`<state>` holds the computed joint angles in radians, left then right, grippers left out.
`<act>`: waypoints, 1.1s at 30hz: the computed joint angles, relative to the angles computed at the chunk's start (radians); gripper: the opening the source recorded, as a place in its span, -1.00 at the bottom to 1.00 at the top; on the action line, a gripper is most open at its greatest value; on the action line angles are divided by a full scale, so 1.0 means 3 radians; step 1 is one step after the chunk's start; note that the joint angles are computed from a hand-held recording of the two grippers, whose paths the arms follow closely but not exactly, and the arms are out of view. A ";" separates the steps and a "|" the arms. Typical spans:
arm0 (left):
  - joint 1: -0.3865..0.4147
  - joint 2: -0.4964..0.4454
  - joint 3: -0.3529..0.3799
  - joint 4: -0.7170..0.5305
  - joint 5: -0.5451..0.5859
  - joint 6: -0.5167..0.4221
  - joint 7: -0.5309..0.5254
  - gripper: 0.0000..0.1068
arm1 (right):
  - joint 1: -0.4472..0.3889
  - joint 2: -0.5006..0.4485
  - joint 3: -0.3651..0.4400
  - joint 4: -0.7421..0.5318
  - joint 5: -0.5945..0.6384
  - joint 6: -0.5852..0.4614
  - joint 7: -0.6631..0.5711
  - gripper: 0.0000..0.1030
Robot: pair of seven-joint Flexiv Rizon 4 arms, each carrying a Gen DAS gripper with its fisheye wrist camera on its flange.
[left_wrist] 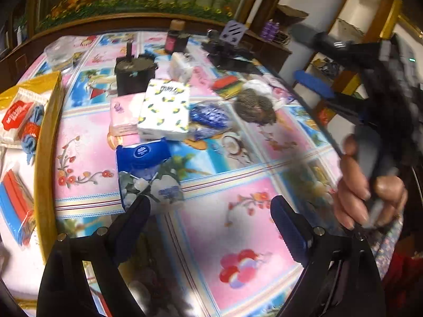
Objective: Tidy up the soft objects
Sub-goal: 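Grasp the blue tissue pack with the left gripper while the right gripper approaches the lemon-print tissue pack, then lift the blue tissue pack with the left gripper while the right gripper grasps the lemon-print tissue pack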
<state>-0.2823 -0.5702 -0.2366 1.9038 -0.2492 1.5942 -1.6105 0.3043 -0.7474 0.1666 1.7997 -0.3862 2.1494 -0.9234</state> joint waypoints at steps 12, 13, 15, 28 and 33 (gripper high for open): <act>-0.0581 0.0141 0.0839 0.0042 0.0129 -0.0247 -0.0551 0.75 | -0.0016 0.0013 -0.0039 0.0033 0.0156 0.0026 0.0001 0.90; -0.0711 0.0113 0.1007 -0.0029 0.0232 -0.0354 -0.0641 0.75 | -0.0055 0.0003 -0.0007 0.0027 0.0115 0.0025 0.0025 0.90; -0.1032 0.0015 0.1428 -0.0224 0.0484 -0.0569 -0.0918 0.75 | -0.0115 -0.0009 0.0043 0.0024 0.0031 0.0024 0.0070 0.90; -0.1269 -0.0459 0.1930 -0.0975 0.1179 -0.0969 -0.1928 -0.03 | -0.0038 -0.0019 0.0008 0.0004 -0.0064 -0.0107 0.0011 0.90; -0.1028 -0.0261 0.1660 -0.0531 0.1238 -0.0294 -0.2025 -0.03 | 0.0064 -0.0010 -0.0063 -0.0014 0.0034 -0.0190 -0.0083 0.90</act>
